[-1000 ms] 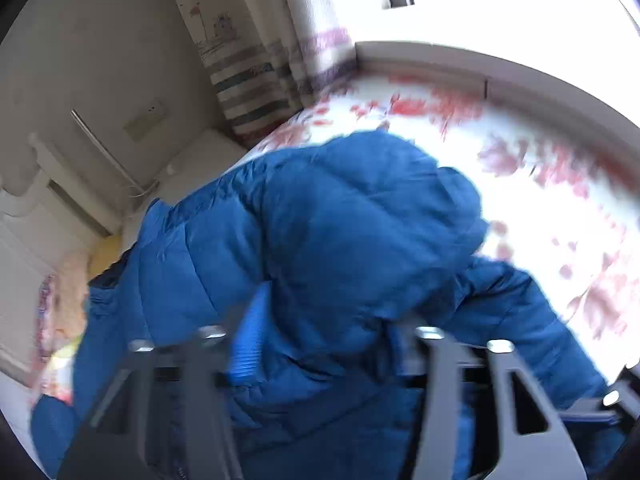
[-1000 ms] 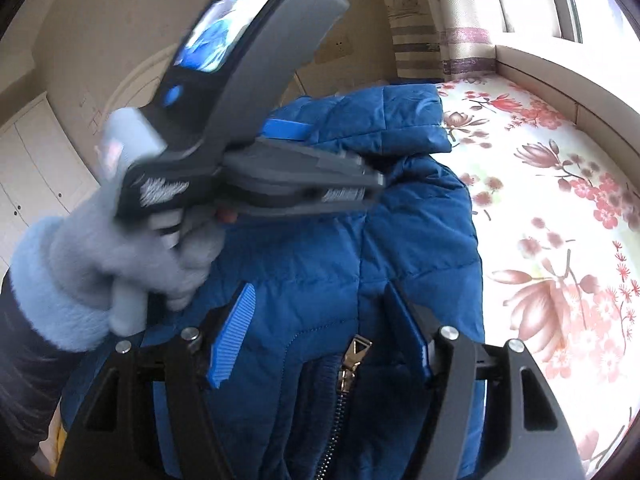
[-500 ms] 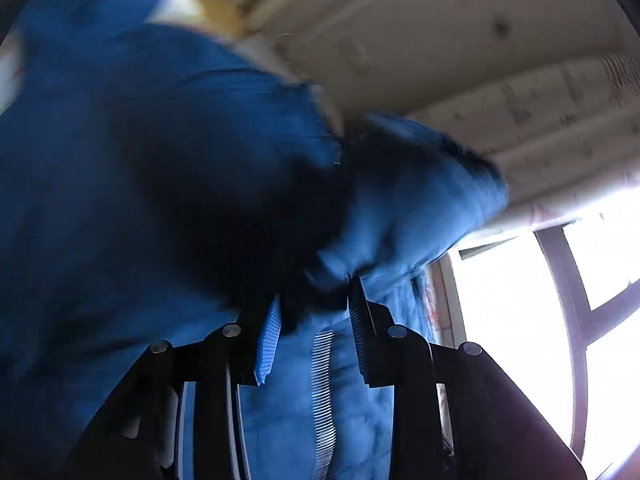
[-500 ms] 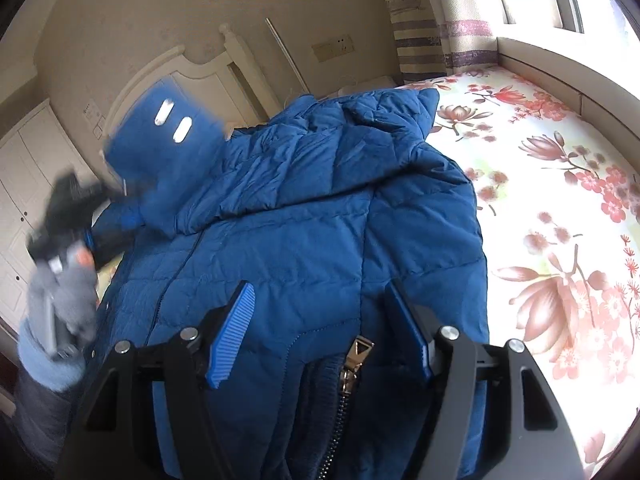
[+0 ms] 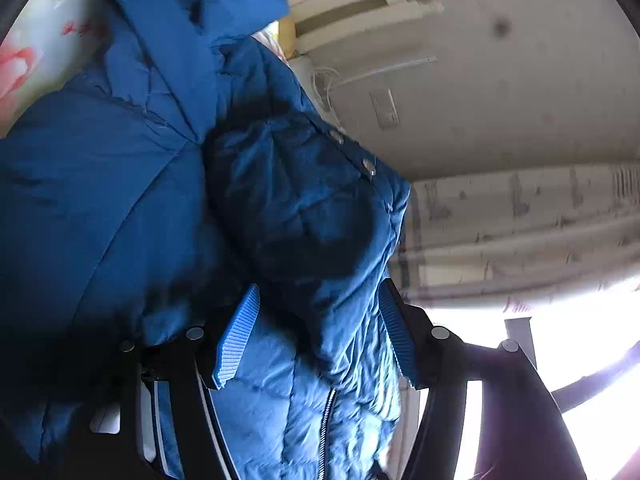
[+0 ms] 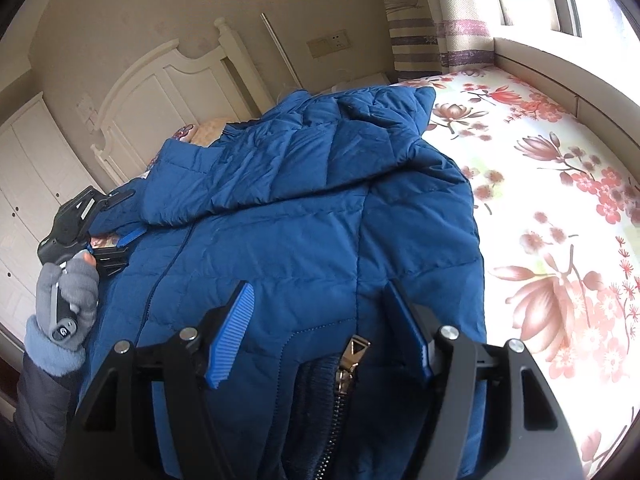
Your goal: Fold large clothes
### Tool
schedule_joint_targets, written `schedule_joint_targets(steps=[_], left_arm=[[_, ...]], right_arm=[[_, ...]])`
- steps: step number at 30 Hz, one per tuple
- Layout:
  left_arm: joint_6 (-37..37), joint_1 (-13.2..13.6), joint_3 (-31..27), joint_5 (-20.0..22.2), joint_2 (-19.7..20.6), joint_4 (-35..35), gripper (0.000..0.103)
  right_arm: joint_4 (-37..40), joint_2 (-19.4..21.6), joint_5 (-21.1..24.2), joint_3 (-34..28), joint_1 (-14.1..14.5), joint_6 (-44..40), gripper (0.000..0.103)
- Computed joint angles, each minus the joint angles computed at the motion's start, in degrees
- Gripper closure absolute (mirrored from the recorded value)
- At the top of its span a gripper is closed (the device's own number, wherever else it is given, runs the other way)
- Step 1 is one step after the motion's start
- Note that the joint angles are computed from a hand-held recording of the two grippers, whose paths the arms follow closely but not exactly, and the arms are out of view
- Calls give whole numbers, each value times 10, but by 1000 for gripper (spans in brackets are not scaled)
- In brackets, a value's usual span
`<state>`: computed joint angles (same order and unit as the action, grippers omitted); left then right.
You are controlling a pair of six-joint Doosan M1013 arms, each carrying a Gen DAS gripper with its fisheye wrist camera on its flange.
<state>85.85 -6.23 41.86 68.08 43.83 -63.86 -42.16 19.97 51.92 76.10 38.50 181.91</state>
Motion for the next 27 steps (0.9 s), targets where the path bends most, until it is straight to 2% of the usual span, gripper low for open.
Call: schedule_joint_targets(steps=[3,6,7,8,9,10,11,13,15,16,17,18,19,21,22,23,24,26,27], left_arm=[[-14,3,-34,8,22,-14,46],[-47,6,-40,-25,36,-54,48],[-55,5,-50,-31,42,-55,57],[-58,3,-59,-30,45,-43,78],[-49,0,-74,-26,46,-12,87],[-23,-4,-66,-38,35,8,90],[21,-8,-45,-66,12,41,97],[139,-26,25,-160,-50,123,100],[232,-58,107,-282,-124,261,100],[240,-69,131,-319,-142,320,100],[230,-81,144,-326,-154,395,100],[194,-89,139,-315,-154,465,100],[180,-93,140,-294,-155,514,98],[160,-88,119,-253,-138,524,79],[132,-83,94,-222,-122,524,51],[108,-77,60,-186,-102,510,15],[101,-65,32,-150,-82,470,6],[65,-37,-31,-71,-37,362,8],[62,-27,-45,-47,-24,311,8]], right_arm=[[5,2,4,-3,0,-6,36],[11,4,9,-7,-1,-14,36],[9,4,10,-8,0,-13,36],[7,3,9,-6,0,-11,36],[5,3,7,-5,1,-9,36],[3,2,7,-4,1,-7,35],[3,2,7,-4,1,-6,35],[3,2,7,-4,2,-7,35],[4,3,7,-5,2,-8,34],[5,3,7,-5,2,-8,34],[6,2,6,-5,2,-9,33],[7,2,5,-5,2,-9,33],[8,2,5,-5,2,-10,33],[7,3,7,-6,2,-9,33],[6,3,8,-7,2,-9,33],[6,4,11,-8,3,-10,33],[6,5,14,-9,3,-11,33],[7,6,17,-11,3,-14,33],[8,6,18,-12,3,-16,33]])
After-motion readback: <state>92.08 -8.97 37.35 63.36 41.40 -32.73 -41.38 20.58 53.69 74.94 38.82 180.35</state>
